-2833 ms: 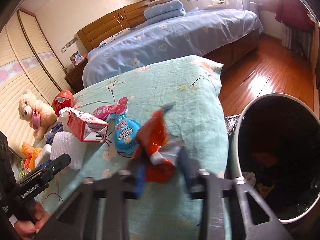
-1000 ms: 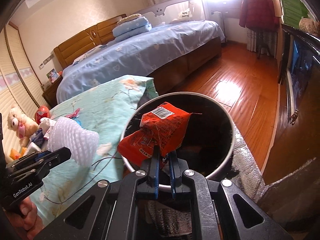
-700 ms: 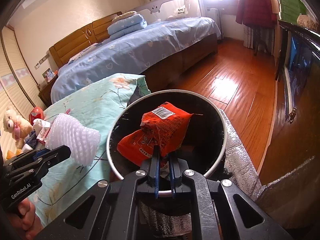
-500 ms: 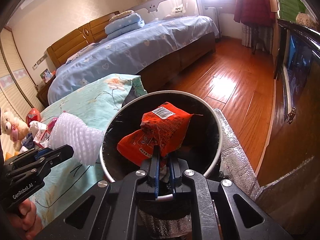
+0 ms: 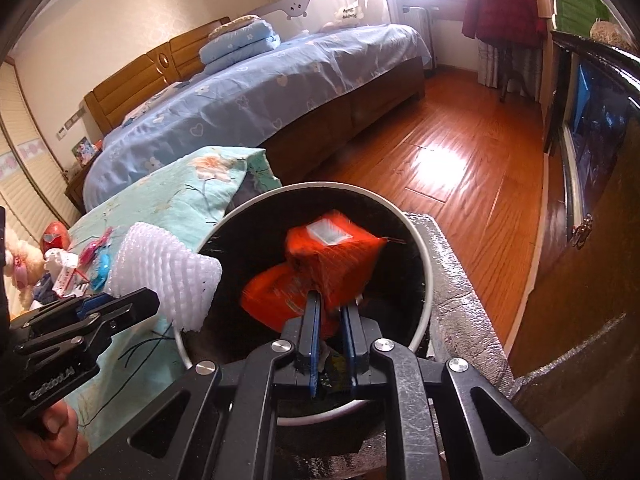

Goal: Collect trash
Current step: 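Open the right tool while the left tool opens, releasing both items into the bin, then move both open tools back toward the orange foam net and milk carton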

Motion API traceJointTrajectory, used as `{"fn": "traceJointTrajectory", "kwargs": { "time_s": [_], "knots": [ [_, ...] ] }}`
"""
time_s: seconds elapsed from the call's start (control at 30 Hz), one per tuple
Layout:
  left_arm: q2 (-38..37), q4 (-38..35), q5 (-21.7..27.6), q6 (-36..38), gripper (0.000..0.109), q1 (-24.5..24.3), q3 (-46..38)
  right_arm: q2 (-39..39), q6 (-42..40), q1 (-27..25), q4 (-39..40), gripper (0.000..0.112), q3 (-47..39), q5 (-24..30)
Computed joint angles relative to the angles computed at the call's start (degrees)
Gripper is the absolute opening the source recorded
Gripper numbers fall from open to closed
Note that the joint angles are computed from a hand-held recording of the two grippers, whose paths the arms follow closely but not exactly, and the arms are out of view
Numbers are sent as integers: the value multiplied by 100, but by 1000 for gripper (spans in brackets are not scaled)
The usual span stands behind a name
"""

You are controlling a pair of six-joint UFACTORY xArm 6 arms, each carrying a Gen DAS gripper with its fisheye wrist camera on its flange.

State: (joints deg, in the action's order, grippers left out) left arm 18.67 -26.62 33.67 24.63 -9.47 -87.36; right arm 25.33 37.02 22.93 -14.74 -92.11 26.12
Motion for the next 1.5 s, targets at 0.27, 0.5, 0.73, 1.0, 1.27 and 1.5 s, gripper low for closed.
{"fn": "traceJointTrajectory", "kwargs": {
  "time_s": [0.27,0.5,0.73,1.0,1.27,1.5],
  "knots": [
    [-258,-148,-182,96,57,128,369,-91,336,-36,-76,35,113,-75],
    [-969,-421,-645,286,62,415,1342,-268,404,177,-12,62,358,-403],
    [-1662,-476,-1102,389,63,788,2306,-196,84,552,341,69,268,-570],
    [-2102,-619,-1245,403,63,1354,2896,117,-395,993,749,70,-143,-492],
    [-2256,-608,-1355,323,63,1799,3147,524,-682,1263,873,70,-762,-198],
    [-2356,-621,-1418,387,63,2163,3332,943,-993,1446,1080,70,-1404,109]
  ]
}}
